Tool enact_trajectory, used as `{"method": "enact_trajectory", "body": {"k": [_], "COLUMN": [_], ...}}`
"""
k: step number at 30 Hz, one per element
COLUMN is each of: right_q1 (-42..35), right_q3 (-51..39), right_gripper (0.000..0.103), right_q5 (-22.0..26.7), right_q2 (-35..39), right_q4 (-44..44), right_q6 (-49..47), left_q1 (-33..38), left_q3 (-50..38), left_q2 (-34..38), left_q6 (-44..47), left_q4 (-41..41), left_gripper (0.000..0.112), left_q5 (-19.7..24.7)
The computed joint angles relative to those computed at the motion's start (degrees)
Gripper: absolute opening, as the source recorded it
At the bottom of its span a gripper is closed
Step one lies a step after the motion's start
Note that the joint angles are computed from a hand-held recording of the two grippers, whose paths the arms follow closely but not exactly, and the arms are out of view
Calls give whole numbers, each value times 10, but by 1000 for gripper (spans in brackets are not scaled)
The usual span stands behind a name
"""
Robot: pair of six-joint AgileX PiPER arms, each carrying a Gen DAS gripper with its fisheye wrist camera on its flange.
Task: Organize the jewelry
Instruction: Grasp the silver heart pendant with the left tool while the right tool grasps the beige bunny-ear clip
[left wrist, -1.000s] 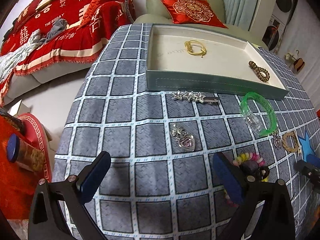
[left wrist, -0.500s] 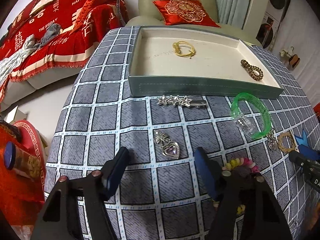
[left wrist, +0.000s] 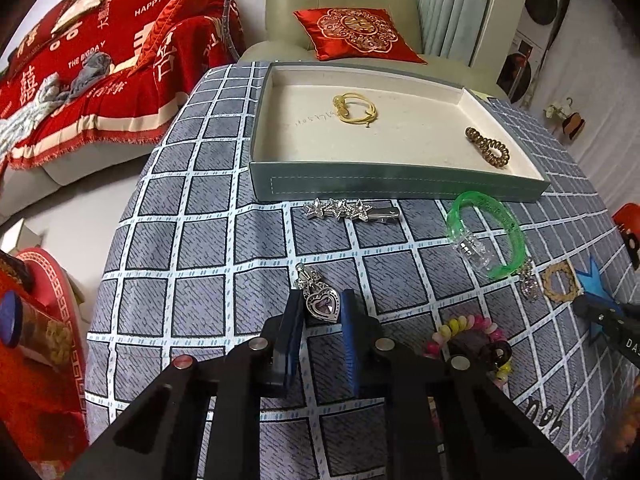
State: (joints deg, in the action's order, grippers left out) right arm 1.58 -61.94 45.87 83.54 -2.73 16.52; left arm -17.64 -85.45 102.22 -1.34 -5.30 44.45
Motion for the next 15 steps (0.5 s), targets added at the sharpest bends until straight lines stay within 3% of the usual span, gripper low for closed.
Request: {"method": "enact_trajectory", "body": {"k": [15], "right_q1": [-50], "right_q3": [7], "right_gripper": [10], "right_q5": [-4], "right_q2": [-54], "right_q4": [89], "right_q6": [-67], "left_q1": [33], "left_q3": [11], "left_q2": [-39], "left_q6": [83], "left_q4": [-86], "left_gripper": [35], "left_q5": [6]}}
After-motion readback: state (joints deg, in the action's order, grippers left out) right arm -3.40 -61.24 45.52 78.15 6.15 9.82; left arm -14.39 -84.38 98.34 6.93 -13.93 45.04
